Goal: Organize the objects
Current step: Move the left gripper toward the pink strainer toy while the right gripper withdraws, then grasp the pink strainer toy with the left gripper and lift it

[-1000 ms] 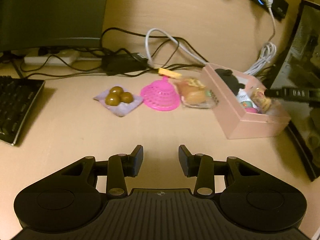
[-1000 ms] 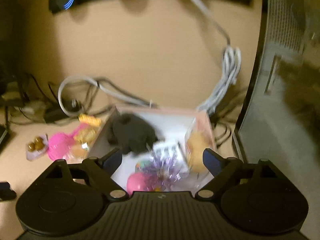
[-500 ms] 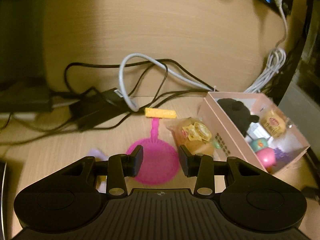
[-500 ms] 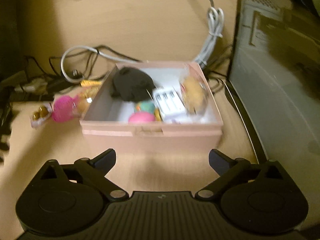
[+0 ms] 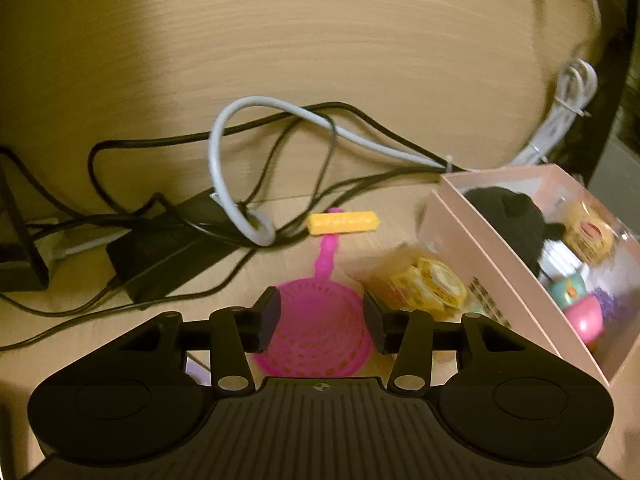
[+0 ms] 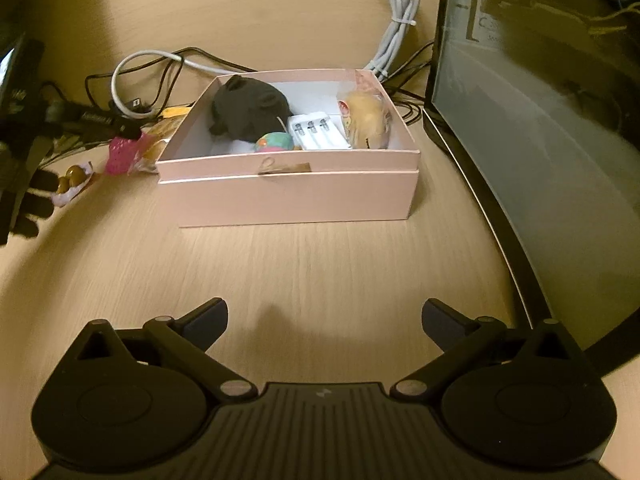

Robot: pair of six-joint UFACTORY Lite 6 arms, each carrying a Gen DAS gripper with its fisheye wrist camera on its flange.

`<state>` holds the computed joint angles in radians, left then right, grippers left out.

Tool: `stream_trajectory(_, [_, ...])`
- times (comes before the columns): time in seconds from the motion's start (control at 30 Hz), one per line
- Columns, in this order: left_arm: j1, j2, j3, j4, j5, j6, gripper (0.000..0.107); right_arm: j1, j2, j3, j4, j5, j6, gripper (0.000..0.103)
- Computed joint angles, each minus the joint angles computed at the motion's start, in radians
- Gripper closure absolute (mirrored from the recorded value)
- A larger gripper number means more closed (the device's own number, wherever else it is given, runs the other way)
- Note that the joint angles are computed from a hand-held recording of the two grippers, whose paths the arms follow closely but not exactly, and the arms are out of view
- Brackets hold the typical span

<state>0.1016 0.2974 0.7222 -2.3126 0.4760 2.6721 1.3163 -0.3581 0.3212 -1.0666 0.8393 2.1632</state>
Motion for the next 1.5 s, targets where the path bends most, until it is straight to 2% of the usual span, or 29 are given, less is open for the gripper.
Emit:
stream_trajectory(0.07, [0.002, 0.035, 0.041, 0.017, -0.029, -0.044, 0.053, 0.031, 0.017, 0.014, 0.013, 0.026, -0.001, 0.000])
stream_trajectory(0.17, [0.016, 0.068, 0.066, 0.070, -0.024, -0.115, 0.050, 0.073, 0.024, 0.018, 0.026, 0.059, 0.000, 0.000])
stream_trajectory(0.3, [0.013, 0.062, 0.038, 0.018, 0.008, -0.052, 0.050, 0.100, 0.023, 0.012, 0.046, 0.074, -0.002, 0.000])
stream_trajectory(0.4, [0.033, 0.043, 0.012, 0.066, 0.030, -0.119, 0.050, 0.103, 0.017, 0.007, 0.056, 0.076, -0.004, 0.000])
stream_trajectory(0.57, [0.064, -0.056, -0.080, 0.140, 0.012, -0.175, 0.051, 0.111, 0.019, 0.008, 0.049, 0.071, 0.000, 0.000])
stream_trajectory(0.7, [0.139, -0.196, -0.200, 0.294, 0.018, -0.329, 0.051, 0.135, 0.095, 0.049, 0.002, 0.089, 0.035, 0.000])
stream_trajectory(0.83, [0.306, -0.381, -0.350, 0.539, 0.121, -0.527, 0.051, 0.190, 0.171, 0.085, -0.074, 0.162, 0.132, 0.000])
stream_trajectory(0.9, [0.447, -0.488, -0.425, 0.721, 0.206, -0.629, 0.052, 0.195, 0.204, 0.105, -0.108, 0.177, 0.154, 0.000])
stream_trajectory(1.03, [0.742, -0.642, -0.498, 1.026, 0.364, -0.751, 0.052, 0.089, 0.213, 0.142, -0.197, 0.052, 0.083, 0.000])
stream_trajectory(1.17, [1.053, -0.628, -0.458, 1.244, 0.515, -0.767, 0.052, -0.004, 0.300, 0.250, -0.287, -0.033, 0.005, 0.000])
stream_trajectory(1.27, [1.196, -0.561, -0.405, 1.310, 0.554, -0.734, 0.052, -0.076, 0.375, 0.374, -0.353, -0.090, -0.065, 0.000])
stream_trajectory(1.37, [1.268, -0.491, -0.343, 1.333, 0.568, -0.723, 0.052, -0.191, 0.488, 0.572, -0.402, -0.172, -0.176, 0.000])
stream_trajectory(1.5, [1.342, -0.444, -0.278, 1.353, 0.602, -0.709, 0.052, -0.341, 0.698, 0.911, -0.281, -0.310, -0.386, 0.000])
